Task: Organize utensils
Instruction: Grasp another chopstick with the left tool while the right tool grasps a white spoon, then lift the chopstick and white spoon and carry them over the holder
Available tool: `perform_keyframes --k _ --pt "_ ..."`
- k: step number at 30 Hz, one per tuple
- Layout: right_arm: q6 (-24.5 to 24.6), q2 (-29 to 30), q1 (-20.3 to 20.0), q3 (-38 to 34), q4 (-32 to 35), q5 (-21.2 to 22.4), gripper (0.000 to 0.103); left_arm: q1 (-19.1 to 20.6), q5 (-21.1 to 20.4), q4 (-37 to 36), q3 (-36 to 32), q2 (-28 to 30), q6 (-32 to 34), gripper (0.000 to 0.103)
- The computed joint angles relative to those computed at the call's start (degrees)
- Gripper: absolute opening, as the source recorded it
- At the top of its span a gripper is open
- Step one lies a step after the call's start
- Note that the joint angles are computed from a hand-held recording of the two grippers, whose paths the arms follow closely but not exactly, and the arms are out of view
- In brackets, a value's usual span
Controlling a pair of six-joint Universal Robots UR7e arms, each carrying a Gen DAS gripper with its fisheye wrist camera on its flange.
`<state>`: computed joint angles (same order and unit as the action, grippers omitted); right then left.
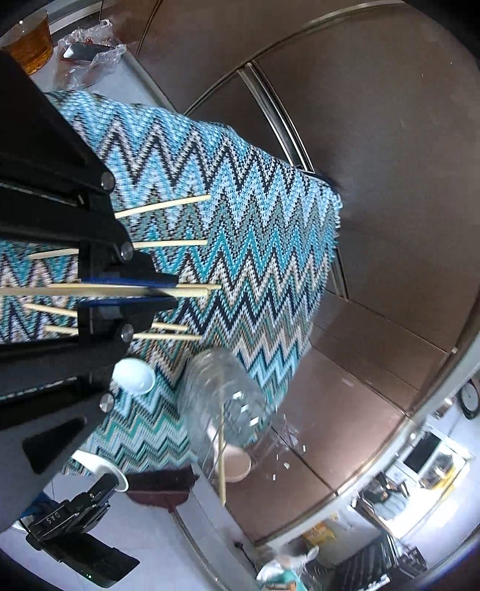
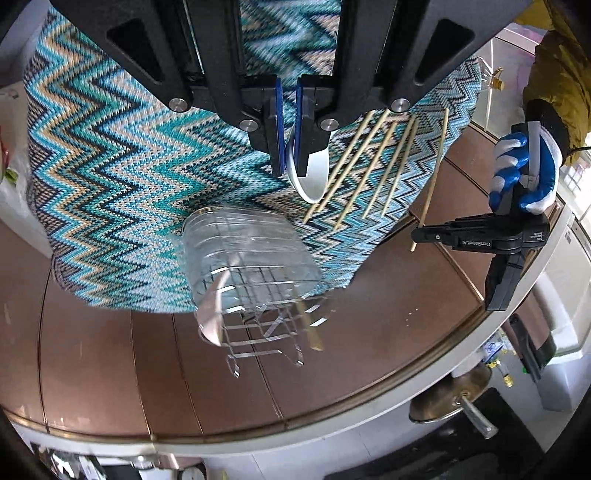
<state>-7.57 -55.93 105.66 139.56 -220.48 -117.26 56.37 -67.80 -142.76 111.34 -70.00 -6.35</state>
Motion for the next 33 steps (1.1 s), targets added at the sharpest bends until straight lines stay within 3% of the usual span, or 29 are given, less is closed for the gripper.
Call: perform_keyframes --k 9,16,22,28,33 --pt "0.5 2.5 10.4 -1.7 -3.6 -11.0 0.005 -2.8 -2.5 -3.6 5.5 -8.8 2.0 0.004" --pt "-3.6 1.3 13.2 -3.9 -7.6 -16.2 0.005 -6.5 -3.3 -8.6 4.6 -9.4 3.6 0.004" --pt "-12.9 0.7 12.4 -9.3 -14.7 -16.9 0.005 -10.2 -3.8 -18.7 0.5 -4.2 5.7 0.004" --pt "-22.8 3.1 8.4 -16.9 -21.8 -12.2 0.005 -12.3 -3.0 -37.8 -3.6 5.8 8.9 0.004" --pt "-27.6 6.4 4.5 -21.1 -25.7 -8.3 0.005 -12.8 0.2 -53.1 -6.0 14.8 12.7 0.004"
